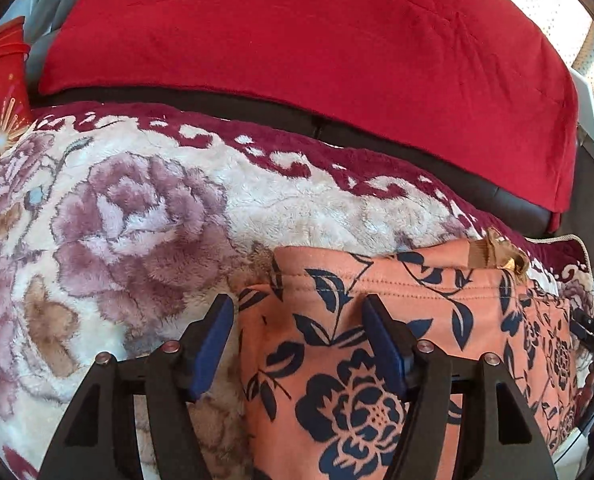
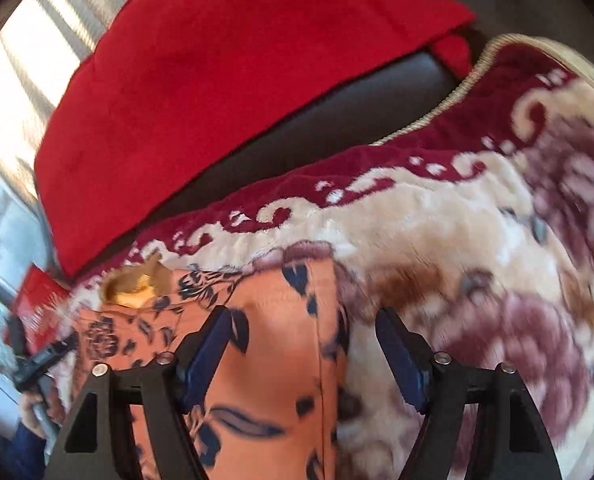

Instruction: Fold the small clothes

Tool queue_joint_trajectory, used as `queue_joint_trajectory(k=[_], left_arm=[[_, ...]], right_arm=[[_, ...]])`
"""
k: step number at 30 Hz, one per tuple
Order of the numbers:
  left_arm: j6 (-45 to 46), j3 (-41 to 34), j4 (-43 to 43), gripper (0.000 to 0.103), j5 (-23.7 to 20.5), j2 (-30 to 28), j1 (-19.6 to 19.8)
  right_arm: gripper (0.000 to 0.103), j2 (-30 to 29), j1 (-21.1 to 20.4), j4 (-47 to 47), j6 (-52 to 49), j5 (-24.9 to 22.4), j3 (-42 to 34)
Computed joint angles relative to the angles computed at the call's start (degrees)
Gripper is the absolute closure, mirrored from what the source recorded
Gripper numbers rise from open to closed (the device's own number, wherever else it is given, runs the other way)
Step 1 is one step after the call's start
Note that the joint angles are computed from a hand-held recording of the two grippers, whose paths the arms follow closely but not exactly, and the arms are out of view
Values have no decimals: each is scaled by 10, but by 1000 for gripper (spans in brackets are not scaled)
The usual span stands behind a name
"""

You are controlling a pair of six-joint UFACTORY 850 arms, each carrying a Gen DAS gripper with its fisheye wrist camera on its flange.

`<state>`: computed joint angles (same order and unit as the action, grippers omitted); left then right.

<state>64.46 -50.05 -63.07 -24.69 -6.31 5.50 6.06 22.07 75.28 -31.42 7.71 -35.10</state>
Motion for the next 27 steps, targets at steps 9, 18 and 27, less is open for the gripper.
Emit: queue_joint_trajectory(k=[9,18,27], left_arm=[[50,33,-59,100,56,67,3],[-170,8,139,53,105,10,-11],[49,138,-37,32,56,215,27]], right_arm=[[97,-15,72,317,-377,162,-62],[59,-49,13,268,-217,58,-34],[25,145,182,24,117,143,70]])
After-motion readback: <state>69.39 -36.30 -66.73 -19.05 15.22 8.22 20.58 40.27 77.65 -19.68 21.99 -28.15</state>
